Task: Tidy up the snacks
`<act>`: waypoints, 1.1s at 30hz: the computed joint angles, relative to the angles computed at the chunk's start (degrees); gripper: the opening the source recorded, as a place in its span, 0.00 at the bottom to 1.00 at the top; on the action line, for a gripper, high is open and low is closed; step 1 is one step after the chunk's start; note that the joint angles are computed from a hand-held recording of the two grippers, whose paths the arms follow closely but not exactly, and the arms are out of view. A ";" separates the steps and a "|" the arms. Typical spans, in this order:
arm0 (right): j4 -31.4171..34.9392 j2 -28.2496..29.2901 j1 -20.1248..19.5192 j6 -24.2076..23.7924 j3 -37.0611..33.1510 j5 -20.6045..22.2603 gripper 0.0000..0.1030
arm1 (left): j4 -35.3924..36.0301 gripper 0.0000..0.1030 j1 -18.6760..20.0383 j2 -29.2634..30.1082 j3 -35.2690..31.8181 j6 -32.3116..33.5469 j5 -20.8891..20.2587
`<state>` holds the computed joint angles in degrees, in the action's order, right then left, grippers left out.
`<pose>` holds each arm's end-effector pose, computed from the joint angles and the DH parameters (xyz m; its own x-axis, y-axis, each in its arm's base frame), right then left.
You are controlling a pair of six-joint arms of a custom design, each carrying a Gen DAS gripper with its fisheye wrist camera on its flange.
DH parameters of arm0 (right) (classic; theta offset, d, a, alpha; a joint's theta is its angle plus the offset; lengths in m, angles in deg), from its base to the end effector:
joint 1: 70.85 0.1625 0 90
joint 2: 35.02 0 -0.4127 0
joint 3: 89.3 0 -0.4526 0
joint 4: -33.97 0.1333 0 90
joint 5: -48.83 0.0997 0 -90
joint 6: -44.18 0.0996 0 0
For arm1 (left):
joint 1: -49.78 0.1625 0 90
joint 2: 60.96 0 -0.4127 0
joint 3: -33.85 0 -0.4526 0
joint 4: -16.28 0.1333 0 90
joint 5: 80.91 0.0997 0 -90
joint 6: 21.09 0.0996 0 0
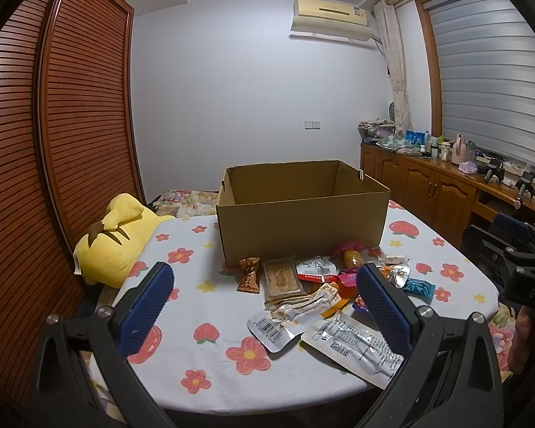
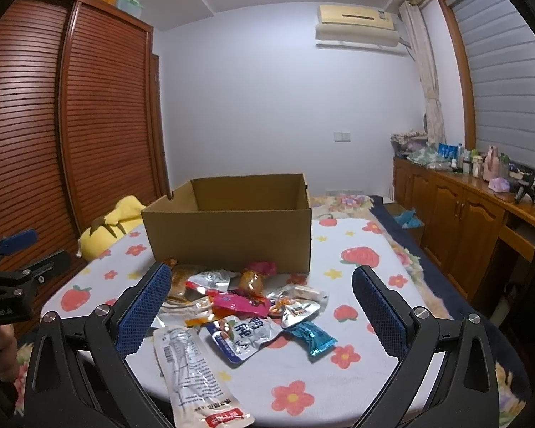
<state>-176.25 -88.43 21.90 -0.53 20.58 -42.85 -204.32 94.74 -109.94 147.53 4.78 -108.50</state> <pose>0.1604 -0.6224 0.1620 -0.6955 -0.3262 0.6402 -0.7184 0.2987 -0.6283 -0.2306 -0.5434 0.1369 -0.6835 -0.0936 -0.7239 0.6526 0.3661 -0.6634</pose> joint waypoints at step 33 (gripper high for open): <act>-0.13 -0.29 -0.02 -0.01 0.44 0.06 1.00 | 0.81 1.00 0.74 0.32 0.25 -1.14 -0.23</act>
<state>-176.38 -88.73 21.87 -0.54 21.02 -42.79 -203.51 95.48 -109.62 147.78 3.64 -108.73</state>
